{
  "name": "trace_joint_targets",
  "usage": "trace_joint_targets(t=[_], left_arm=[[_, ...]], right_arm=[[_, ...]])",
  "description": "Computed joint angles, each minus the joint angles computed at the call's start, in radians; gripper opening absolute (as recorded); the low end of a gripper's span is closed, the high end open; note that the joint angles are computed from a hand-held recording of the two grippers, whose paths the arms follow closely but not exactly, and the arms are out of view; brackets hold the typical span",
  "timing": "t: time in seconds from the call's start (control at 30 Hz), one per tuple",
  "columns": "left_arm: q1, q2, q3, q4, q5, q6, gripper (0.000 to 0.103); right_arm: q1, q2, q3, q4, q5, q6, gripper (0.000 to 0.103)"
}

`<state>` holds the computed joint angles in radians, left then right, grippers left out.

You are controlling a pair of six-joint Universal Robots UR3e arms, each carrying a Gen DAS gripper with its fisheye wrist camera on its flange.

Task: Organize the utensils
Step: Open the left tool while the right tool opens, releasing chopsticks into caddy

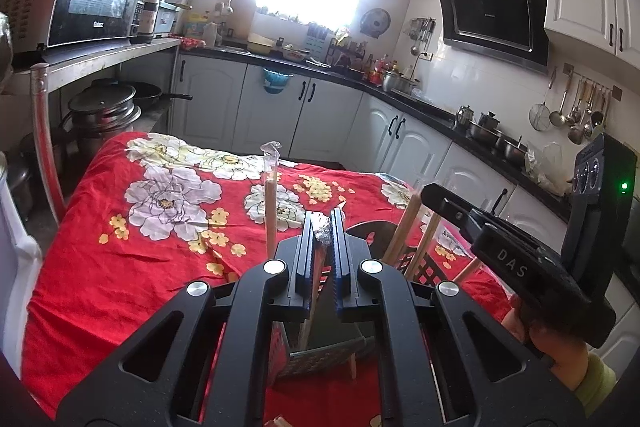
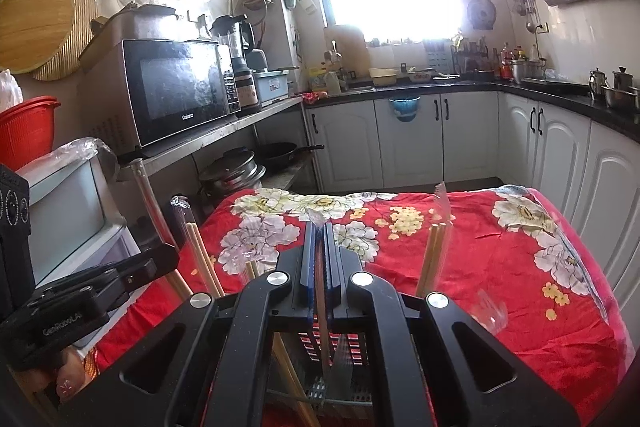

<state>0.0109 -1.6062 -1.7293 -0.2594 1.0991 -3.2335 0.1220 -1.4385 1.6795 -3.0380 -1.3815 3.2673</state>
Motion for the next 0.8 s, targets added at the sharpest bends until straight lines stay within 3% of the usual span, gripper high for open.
trace_joint_targets(t=[0.23, 0.3, 0.47, 0.6, 0.73, 0.8], left_arm=[[0.001, -0.001, -0.003, -0.002, -0.003, -0.001, 0.003], [0.001, 0.001, -0.005, -0.004, -0.002, 0.002, 0.003], [-0.002, 0.005, -0.003, -0.013, 0.003, 0.005, 0.004], [0.002, 0.019, -0.015, -0.016, -0.002, 0.006, 0.02], [0.017, 0.053, -0.036, -0.027, -0.026, 0.01, 0.028], [0.03, 0.08, -0.055, -0.037, -0.051, 0.011, 0.036]], right_arm=[[-0.008, -0.056, 0.053, 0.009, 0.015, -0.008, 0.027], [-0.001, -0.069, 0.066, 0.002, 0.001, -0.007, 0.042], [-0.012, -0.119, 0.11, -0.004, 0.004, 0.008, 0.047], [-0.036, -0.167, 0.15, -0.012, 0.039, 0.028, 0.055], [-0.037, -0.209, 0.176, 0.002, 0.034, 0.027, 0.061], [-0.042, -0.235, 0.197, 0.004, 0.042, 0.031, 0.065]])
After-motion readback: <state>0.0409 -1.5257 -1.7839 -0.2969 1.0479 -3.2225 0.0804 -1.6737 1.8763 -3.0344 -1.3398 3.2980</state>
